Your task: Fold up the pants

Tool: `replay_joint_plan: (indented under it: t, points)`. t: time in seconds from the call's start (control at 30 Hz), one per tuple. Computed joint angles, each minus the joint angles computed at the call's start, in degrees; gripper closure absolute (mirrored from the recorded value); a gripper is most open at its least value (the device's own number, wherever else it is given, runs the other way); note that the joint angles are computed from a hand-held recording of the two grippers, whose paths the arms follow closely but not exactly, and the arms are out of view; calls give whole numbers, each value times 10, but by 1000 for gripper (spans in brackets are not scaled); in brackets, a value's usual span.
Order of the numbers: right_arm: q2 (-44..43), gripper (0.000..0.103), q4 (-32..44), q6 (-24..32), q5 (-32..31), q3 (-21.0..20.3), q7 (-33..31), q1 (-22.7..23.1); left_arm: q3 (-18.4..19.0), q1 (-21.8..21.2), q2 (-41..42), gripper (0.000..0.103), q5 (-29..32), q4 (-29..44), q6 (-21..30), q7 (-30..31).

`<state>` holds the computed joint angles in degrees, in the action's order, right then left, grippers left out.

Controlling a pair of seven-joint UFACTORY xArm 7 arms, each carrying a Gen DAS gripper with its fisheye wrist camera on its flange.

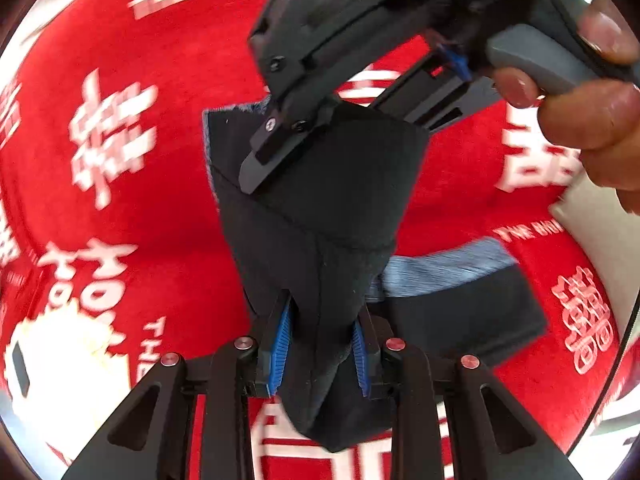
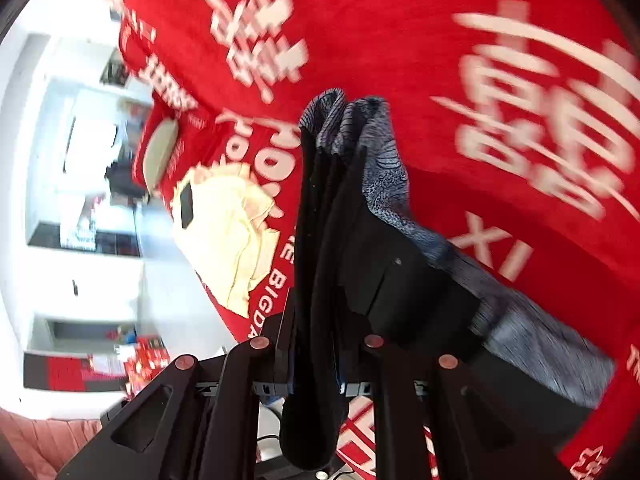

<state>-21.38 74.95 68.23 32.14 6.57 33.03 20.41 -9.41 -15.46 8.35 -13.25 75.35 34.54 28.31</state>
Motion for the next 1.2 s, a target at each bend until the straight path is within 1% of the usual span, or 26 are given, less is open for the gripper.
replay_joint_plan:
  t: [0.07,0.17,0.27,0.33,0.4,0.5,0.53,0.57,0.6,0.67,0.7,0.73,0.8,0.83,0.87,0.9,0.93,0.97,1.03,1.1,1.13,1.2]
  points:
    - [-79,87,-64,-2,-7,-7,12,-9,-11,-9,-4,75,-4,-5,10,17]
    - [-187,88,-136,7,-19,-16,43,-22,-23,-34,-10,75,11,-13,29,15]
    - [-300,89,-217,7,-13,-29,83,-35,-30,-61,-15,75,45,-28,46,-2]
    - [-359,90,-259,22,-20,-34,110,-45,-33,-76,-4,75,66,-28,57,-13]
    - [-423,90,-313,38,-18,-41,141,-56,-35,-93,4,75,101,-44,48,-24]
    - [-477,88,-368,46,-15,-47,156,-60,-34,-108,4,75,138,-65,41,-42]
    - [-490,86,-386,46,-13,-49,158,-60,-34,-110,6,75,145,-67,41,-45]
    - [-503,86,-402,45,-10,-51,163,-63,-34,-111,8,75,148,-69,42,-46]
    - [-509,84,-417,39,-5,-55,164,-65,-33,-113,9,75,155,-71,40,-50]
    - [-521,75,-450,26,1,-63,159,-65,-33,-116,10,75,164,-72,38,-54]
    - [-520,63,-457,26,-2,-65,154,-65,-33,-118,11,75,169,-72,39,-57]
    - [-514,55,-466,20,-4,-68,144,-64,-33,-119,12,75,172,-71,40,-58]
    - [-528,54,-491,9,4,-78,130,-62,-34,-120,14,75,173,-70,40,-59]
    - [-532,54,-506,-10,18,-81,123,-60,-34,-119,14,75,172,-72,38,-58]
    - [-538,54,-524,-34,37,-85,116,-56,-35,-120,14,75,172,-76,33,-58]
    - [-539,58,-535,-50,52,-86,112,-50,-35,-119,13,75,171,-80,29,-56]
    - [-535,78,-545,-69,68,-84,108,-43,-35,-119,16,75,170,-80,28,-55]
    - [-526,83,-543,-78,70,-77,113,-42,-34,-120,19,75,173,-79,31,-58]
    - [-525,87,-541,-107,79,-65,120,-38,-34,-118,18,75,167,-76,30,-58]
    - [-534,88,-535,-141,87,-61,121,-29,-37,-114,8,75,151,-74,27,-48]
    - [-528,88,-525,-153,88,-63,119,-22,-40,-113,2,75,140,-69,35,-41]
    - [-516,88,-501,-159,77,-69,115,-12,-42,-113,-4,75,129,-57,48,-32]
